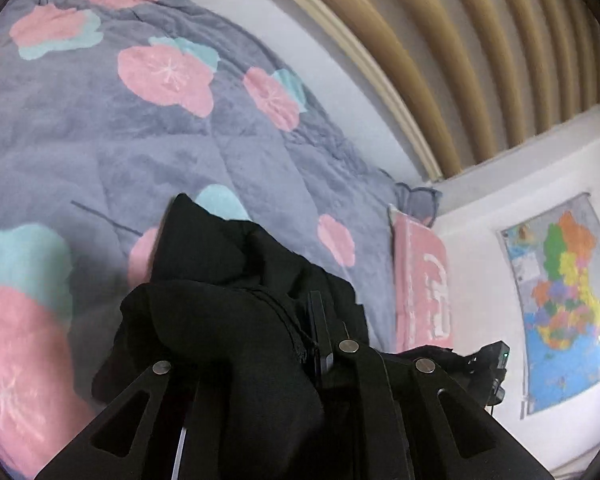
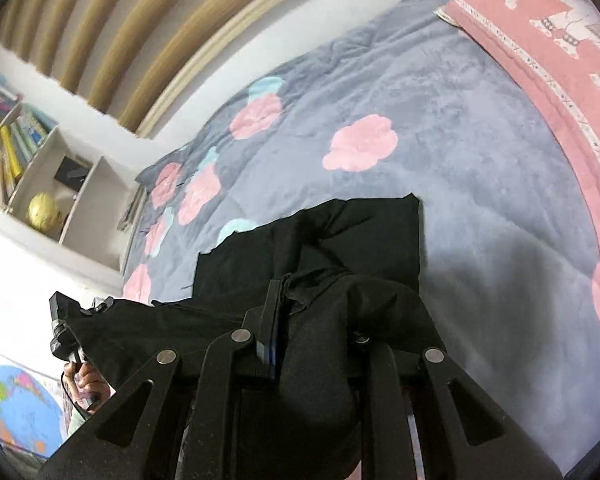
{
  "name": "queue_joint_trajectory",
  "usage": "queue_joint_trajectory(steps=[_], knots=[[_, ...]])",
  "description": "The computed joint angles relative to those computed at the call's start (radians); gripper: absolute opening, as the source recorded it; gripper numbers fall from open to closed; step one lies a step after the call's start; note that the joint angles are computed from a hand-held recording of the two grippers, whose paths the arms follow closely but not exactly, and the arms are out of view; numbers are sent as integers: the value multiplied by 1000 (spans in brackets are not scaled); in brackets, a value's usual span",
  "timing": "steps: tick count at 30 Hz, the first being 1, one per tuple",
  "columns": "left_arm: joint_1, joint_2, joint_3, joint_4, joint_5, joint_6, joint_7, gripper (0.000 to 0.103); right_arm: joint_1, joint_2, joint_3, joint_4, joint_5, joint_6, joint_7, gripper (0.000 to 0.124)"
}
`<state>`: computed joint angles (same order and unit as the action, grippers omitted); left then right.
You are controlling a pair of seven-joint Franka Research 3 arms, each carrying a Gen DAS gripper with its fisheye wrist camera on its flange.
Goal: Fold large clothes
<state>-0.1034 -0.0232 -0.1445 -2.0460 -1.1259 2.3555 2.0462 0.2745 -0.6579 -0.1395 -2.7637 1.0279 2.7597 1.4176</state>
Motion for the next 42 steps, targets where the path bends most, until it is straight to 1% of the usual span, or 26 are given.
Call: queue_joint_trajectory(steps=[2,3,5,6,9,11,13,15,17,19,20,22,23,24,26,27,28,29,30,32,34,35,36,38,40,42], knots=[[-7,86,-13,73,56,11,-57,15,23,112,-39,60,37,-14,-21,20],[-7,143,-21,122,107,13,-100,15,29,163,-57,83,69,-27,-46,20],[-2,236,-40,199,198,13,-177,18,26,262,-74,130,131,-58,-87,21],[1,288,-48,240,230,6,-216,19,24,331,-78,162,161,-73,-102,21],[8,425,-71,333,302,-11,-307,22,12,468,-63,222,249,-108,-146,21],[10,502,-86,382,345,-28,-362,22,-3,567,-41,276,262,-140,-148,21],[23,551,-110,394,349,-22,-397,22,-21,645,-14,320,272,-159,-146,21],[52,565,-142,391,333,-10,-405,22,-44,679,11,342,271,-168,-137,21],[79,565,-169,396,350,-30,-402,22,-71,682,31,345,255,-180,-135,21],[97,547,-187,396,392,-51,-372,23,-100,669,50,336,255,-196,-140,22],[109,523,-196,386,403,-68,-348,25,-115,658,59,330,248,-205,-133,22],[144,486,-213,372,373,-114,-301,33,-143,608,76,301,218,-221,-103,25],[163,458,-219,355,342,-138,-270,43,-153,574,79,281,211,-234,-98,27],[180,417,-219,326,307,-150,-232,52,-161,538,78,261,206,-249,-95,30],[194,341,-202,275,254,-166,-162,58,-171,459,69,217,202,-288,-96,37],[209,293,-195,242,208,-181,-112,61,-175,425,64,198,190,-303,-90,47],[215,260,-185,219,172,-193,-77,65,-180,374,59,171,162,-321,-74,52],[219,216,-174,187,134,-193,-39,73,-186,318,61,143,122,-322,-48,55],[214,179,-160,158,119,-180,-13,79,-189,281,61,124,88,-319,-29,55],[188,125,-133,116,142,-132,13,80,-200,194,80,84,-18,-295,25,55],[145,121,-111,110,247,-80,-30,80,-214,154,120,69,-150,-251,102,56],[114,139,-102,119,343,-42,-88,80,-219,147,134,63,-207,-232,125,61],[90,159,-90,132,394,-22,-125,80,-227,159,154,69,-269,-206,150,71],[50,218,-80,168,494,33,-202,80,-206,189,153,77,-303,-148,156,79],[29,269,-76,199,583,89,-266,80,-172,250,135,100,-314,-81,138,79],[36,332,-84,248,619,101,-300,80,-146,319,106,135,-318,-41,112,79]])
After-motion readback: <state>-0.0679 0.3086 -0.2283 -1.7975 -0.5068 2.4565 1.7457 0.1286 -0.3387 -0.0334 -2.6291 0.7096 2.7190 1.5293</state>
